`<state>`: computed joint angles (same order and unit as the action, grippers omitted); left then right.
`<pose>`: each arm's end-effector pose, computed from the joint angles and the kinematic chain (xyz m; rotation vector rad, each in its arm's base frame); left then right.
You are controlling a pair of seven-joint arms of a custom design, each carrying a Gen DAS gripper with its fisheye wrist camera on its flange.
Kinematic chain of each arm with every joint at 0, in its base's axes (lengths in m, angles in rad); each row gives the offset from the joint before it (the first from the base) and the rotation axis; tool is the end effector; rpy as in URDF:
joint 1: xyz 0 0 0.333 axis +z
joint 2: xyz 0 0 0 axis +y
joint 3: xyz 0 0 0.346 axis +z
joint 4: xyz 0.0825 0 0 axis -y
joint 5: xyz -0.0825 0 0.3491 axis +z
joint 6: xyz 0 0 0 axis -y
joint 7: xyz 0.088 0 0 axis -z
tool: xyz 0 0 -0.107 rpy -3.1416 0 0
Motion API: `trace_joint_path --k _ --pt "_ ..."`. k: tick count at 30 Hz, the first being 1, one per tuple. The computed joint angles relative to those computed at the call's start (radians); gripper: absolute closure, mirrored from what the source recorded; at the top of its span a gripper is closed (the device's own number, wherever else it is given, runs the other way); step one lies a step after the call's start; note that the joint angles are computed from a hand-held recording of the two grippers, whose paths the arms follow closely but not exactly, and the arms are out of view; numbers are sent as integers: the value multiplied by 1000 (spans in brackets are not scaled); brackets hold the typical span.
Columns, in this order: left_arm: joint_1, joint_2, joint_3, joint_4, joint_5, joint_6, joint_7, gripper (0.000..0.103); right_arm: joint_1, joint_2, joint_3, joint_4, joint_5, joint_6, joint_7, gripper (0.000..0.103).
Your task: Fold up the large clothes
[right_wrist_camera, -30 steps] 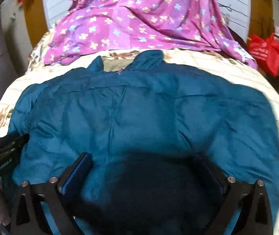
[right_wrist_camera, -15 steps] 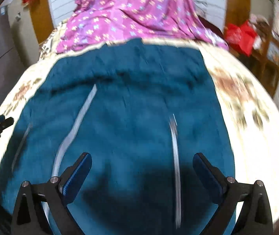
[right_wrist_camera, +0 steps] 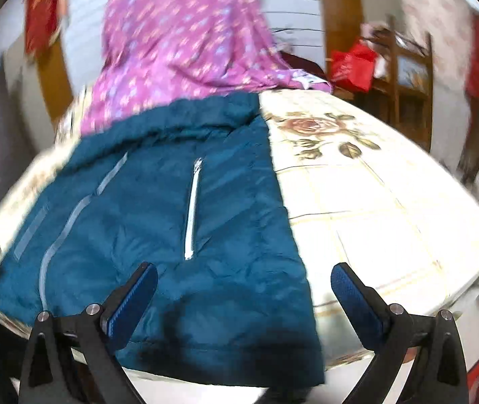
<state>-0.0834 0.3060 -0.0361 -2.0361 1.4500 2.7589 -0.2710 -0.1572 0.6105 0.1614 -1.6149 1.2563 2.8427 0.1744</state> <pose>0.5800 -0.1100 0.3659 -2.0267 1.2878 -0.5905 0.7030 -0.0697 0.3566 -1.7837 1.4369 -0.5017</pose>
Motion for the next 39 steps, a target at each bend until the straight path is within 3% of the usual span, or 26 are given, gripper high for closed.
trace_joint_path --k 5,8,13,14,17,22,27,29,30,32,35,39 --pt "53 22 16 -38 -122 87 -35 38 9 47 -72 47 -145 -121 245 1" --pt "43 22 25 -45 -123 95 -19 38 -27 79 -63 94 -191 -238 345 0" --pt "45 16 37 -65 -90 139 -42 37 -50 90 -31 102 -172 -257 323 0" --pt "45 12 42 -71 -72 147 -64 32 -58 92 -23 105 -169 -281 315 0" --pt "52 16 39 -65 -85 152 -55 31 -86 97 -7 120 -160 -394 291 0" --pt "59 14 45 -68 -56 183 -85 31 -68 130 -23 175 -171 -419 283 0" --pt "68 8 32 -81 -90 212 -14 20 -46 140 -44 212 -267 -459 315 0" --pt "70 16 45 -76 -15 312 -41 18 -60 129 -34 195 -265 -488 292 0" --pt "72 28 54 -58 58 383 -83 17 -60 121 -32 180 -260 -482 272 0" --pt "83 52 44 -18 171 452 -147 16 -51 110 -31 155 -246 -445 231 0" --pt "108 82 15 21 155 463 -101 13 -44 106 -30 141 -225 -412 212 0" --pt "156 125 -29 35 -82 511 138 8 -37 107 -24 136 -200 -374 198 0"
